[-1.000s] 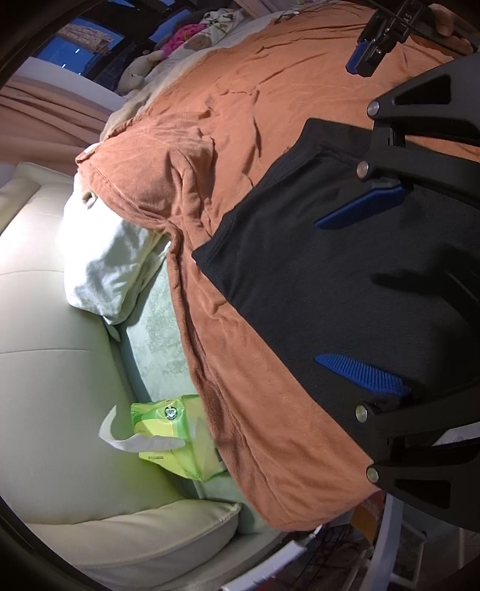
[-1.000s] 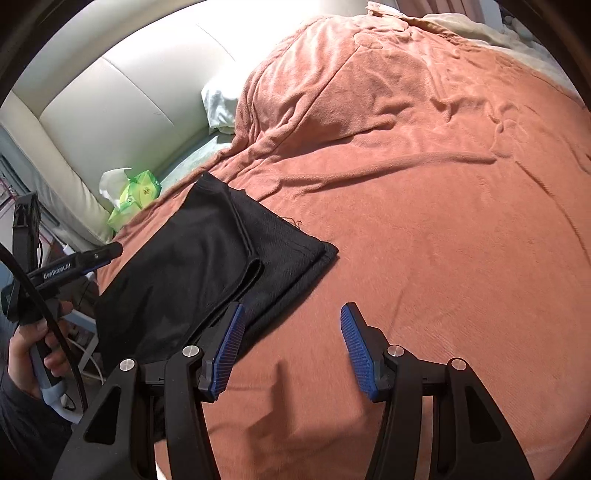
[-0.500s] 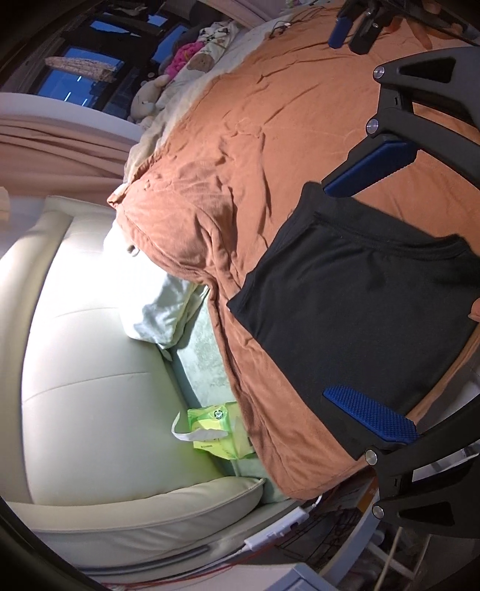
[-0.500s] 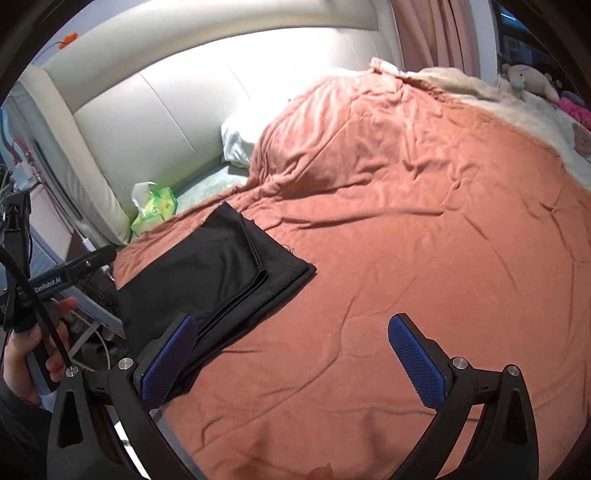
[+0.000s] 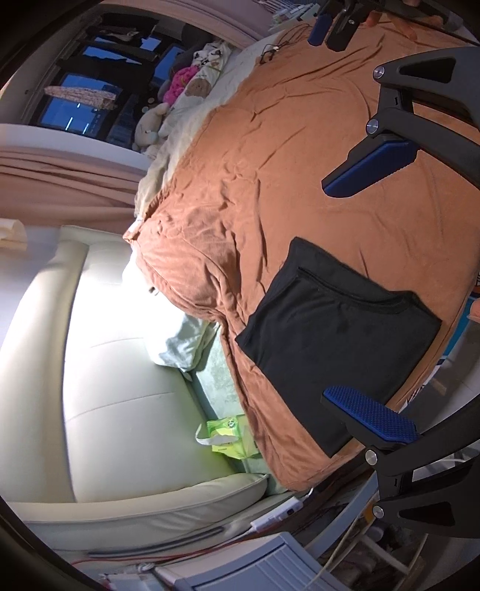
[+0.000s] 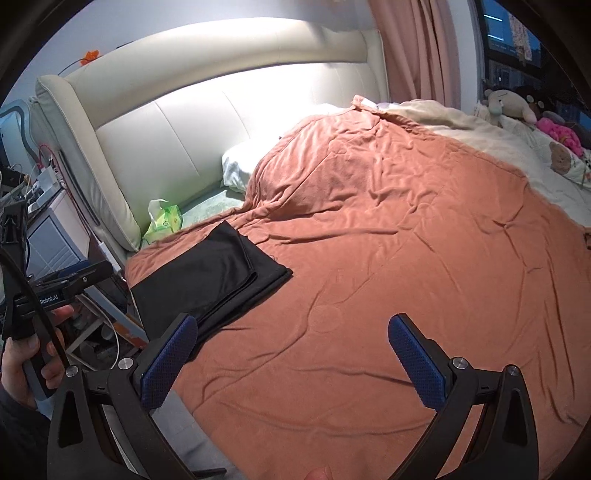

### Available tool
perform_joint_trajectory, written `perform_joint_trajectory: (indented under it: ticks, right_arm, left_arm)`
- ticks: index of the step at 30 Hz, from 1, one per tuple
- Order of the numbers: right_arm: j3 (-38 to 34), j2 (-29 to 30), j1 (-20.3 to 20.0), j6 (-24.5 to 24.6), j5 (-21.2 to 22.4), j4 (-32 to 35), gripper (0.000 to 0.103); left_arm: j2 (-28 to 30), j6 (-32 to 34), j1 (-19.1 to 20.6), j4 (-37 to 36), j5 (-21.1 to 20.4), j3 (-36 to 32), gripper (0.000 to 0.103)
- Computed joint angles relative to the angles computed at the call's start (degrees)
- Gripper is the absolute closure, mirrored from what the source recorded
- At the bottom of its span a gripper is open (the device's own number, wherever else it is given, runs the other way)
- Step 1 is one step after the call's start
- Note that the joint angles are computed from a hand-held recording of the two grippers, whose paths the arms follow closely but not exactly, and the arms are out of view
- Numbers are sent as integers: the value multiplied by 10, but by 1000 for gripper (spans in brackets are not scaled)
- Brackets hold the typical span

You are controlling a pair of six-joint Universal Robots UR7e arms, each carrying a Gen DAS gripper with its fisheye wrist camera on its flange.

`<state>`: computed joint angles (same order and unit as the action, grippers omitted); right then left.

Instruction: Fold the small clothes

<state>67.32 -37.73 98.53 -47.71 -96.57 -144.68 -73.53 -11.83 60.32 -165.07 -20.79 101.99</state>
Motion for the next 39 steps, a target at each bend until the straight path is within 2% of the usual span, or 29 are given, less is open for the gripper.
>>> perform_joint_trajectory:
  ticks: [8, 14, 17, 23, 25, 31, 33, 39]
  right_arm:
    - [81, -84, -17, -16, 18, -28, 0]
    - [151, -148, -30, -28, 35, -62, 0]
    - [187, -179, -38, -37, 42, -80, 0]
    - [248, -236, -54, -51, 58, -106, 0]
    - [275, -262, -61, -59, 68, -121, 0]
    - [332, -323, -85, -73, 91, -142, 0]
    - [355, -346, -94, -79, 100, -152, 0]
    - [402, -403, -119, -82, 127, -163, 0]
  left_arm:
    - [-15, -8, -61, -15, 36, 45, 0]
    - [-33, -62, -99, 23, 49, 80, 1]
    - [-47, -103, -121, 48, 42, 99, 1]
    - [-45, -136, -179, 79, 83, 125, 1]
    - [-48, -148, -196, 85, 85, 133, 1]
    - [-56, -211, -242, 133, 99, 153, 0]
    - [-61, -258, -257, 178, 106, 158, 0]
    - [-64, -331, -291, 249, 107, 173, 0]
